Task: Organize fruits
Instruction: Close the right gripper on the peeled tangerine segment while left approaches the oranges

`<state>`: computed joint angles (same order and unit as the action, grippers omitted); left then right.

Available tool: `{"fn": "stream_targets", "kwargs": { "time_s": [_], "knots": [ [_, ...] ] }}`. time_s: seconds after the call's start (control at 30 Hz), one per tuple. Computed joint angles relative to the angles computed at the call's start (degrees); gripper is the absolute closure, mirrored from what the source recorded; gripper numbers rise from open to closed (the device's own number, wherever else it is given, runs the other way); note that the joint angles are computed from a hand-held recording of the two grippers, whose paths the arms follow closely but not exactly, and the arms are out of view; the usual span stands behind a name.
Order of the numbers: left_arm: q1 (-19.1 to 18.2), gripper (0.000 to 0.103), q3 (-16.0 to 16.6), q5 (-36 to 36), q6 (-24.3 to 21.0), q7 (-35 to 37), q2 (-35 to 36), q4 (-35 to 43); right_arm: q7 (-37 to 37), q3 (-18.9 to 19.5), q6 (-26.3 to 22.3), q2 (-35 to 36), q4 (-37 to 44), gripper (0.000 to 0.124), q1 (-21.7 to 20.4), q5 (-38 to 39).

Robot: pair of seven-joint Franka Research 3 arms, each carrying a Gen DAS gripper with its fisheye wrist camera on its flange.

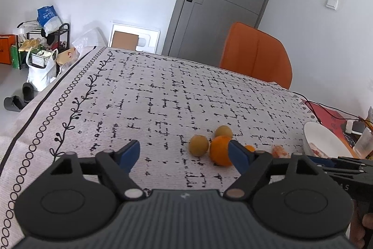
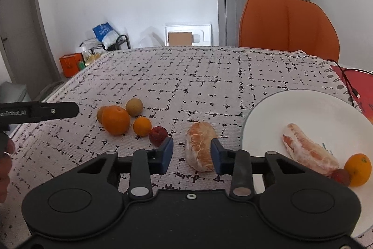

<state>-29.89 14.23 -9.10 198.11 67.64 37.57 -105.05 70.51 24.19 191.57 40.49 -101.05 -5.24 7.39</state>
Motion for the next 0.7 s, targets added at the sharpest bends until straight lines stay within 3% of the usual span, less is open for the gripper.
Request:
{"fn": "stream_targets", "kwargs": {
  "time_s": [0.17,0.47,0.7],
  "knots": [
    [3.6,0.026,-3.2,2.3,0.5,-0.5,0.0,0.0,0.7,-8.4,-0.8,-0.6,1.5,0.090,8.0,3.1],
    [7.4,0.026,-6.4,4.9,1.2,-1.6,0.0,-0.7,0.8,-18.6,-2.2,0.0,3.9,0.095,17.7,7.2],
    [8.3,0.026,-6.9,5.6,1.3,-2.6,0.0,-1.1,1.0,-23.3,-3.2,0.8,5.3,0.095,21.8,9.0]
  ]
}}
